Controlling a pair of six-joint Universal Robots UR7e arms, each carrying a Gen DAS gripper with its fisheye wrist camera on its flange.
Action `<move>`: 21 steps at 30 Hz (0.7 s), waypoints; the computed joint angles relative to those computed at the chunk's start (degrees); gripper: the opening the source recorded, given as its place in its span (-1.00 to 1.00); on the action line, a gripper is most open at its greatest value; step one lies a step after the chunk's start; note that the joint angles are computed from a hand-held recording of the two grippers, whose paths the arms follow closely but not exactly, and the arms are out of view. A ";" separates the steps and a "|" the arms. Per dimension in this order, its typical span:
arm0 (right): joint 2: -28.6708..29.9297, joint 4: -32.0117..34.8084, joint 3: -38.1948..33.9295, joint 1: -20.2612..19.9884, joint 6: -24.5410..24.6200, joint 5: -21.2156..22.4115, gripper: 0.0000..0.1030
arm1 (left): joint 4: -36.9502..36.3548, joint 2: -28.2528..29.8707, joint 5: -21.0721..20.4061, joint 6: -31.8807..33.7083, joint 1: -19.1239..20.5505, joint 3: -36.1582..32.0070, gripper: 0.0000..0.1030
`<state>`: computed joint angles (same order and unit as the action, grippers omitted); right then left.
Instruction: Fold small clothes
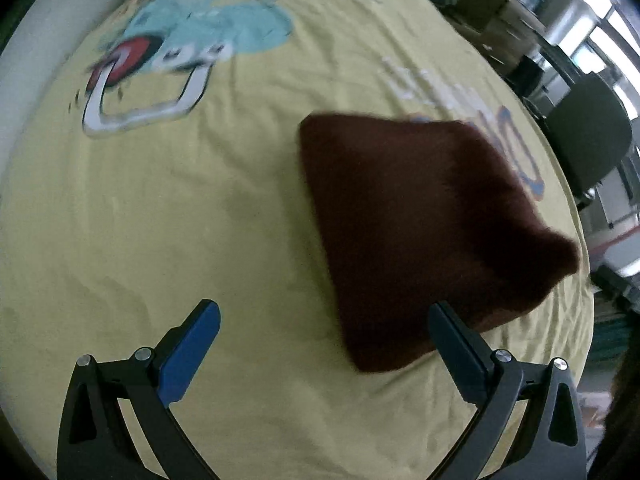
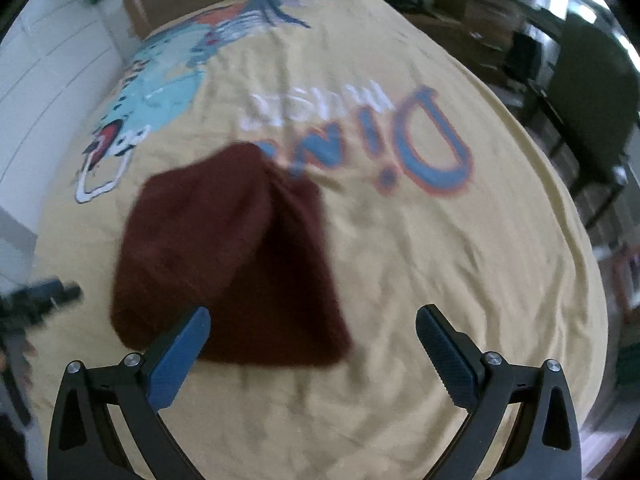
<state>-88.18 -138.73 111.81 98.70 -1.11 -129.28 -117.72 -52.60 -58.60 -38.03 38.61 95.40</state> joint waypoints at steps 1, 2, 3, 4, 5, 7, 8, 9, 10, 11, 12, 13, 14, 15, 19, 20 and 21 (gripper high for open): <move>1.42 0.84 -1.61 0.70 -0.27 0.24 0.97 | -0.32 -0.73 -0.03 -0.69 0.36 1.18 0.98; 3.19 1.86 -3.51 1.40 -0.25 0.52 0.91 | -0.60 -1.43 -0.04 -1.39 0.71 2.20 0.98; 5.20 3.84 -5.91 1.89 -0.01 1.11 0.85 | -0.79 -2.24 -0.19 -2.30 0.95 3.20 0.98; 6.87 5.64 -8.02 1.98 0.30 2.19 0.73 | -1.26 -3.08 -0.63 -3.05 1.29 4.34 0.98; 8.70 7.74 -10.16 2.03 1.00 3.12 0.57 | -1.58 -3.73 -1.14 -3.43 1.55 5.18 0.98; 12.32 12.09 -13.96 2.11 2.58 4.04 0.38 | -1.20 -4.20 -1.42 -3.75 1.98 6.23 0.98; 13.88 13.87 -15.40 2.03 3.15 4.32 0.38 | -0.36 -4.33 -1.08 -4.00 2.01 6.57 0.98; 15.37 15.42 -16.61 1.91 3.73 4.82 0.38 | -0.01 -4.50 -1.03 -4.28 1.95 6.90 0.98; 16.47 16.53 -17.36 1.77 4.27 4.99 0.38 | -0.18 -4.83 -1.36 -4.44 2.07 7.50 0.98; 17.35 17.60 -17.82 1.61 4.92 4.98 0.38 | -0.50 -5.11 -1.96 -4.46 2.23 8.01 0.98; 18.12 18.84 -18.17 1.33 5.78 4.86 0.38 | -0.52 -5.20 -2.27 -4.35 2.36 8.12 0.98; 18.64 19.84 -18.21 0.95 6.72 4.60 0.38 | -0.43 -5.31 -2.43 -4.40 2.35 8.36 0.98; 18.74 20.16 -17.79 0.59 7.19 4.40 0.38 | -0.44 -5.33 -2.55 -4.37 2.33 8.48 0.98; 18.92 20.84 -17.39 -0.02 7.83 4.36 0.38 | -0.60 -5.36 -2.74 -4.23 2.38 8.61 0.98; 17.17 17.29 -13.32 -1.78 6.39 4.87 -0.15 | -1.23 -5.35 -3.80 -4.04 2.61 9.09 0.98; 16.10 15.67 -12.00 -2.55 6.03 6.77 -0.32 | -1.24 -5.24 -3.87 -4.06 2.53 9.08 0.98; 14.88 13.89 -10.58 -3.25 5.83 8.31 -0.36 | -1.25 -5.22 -4.02 -3.99 2.48 9.08 0.98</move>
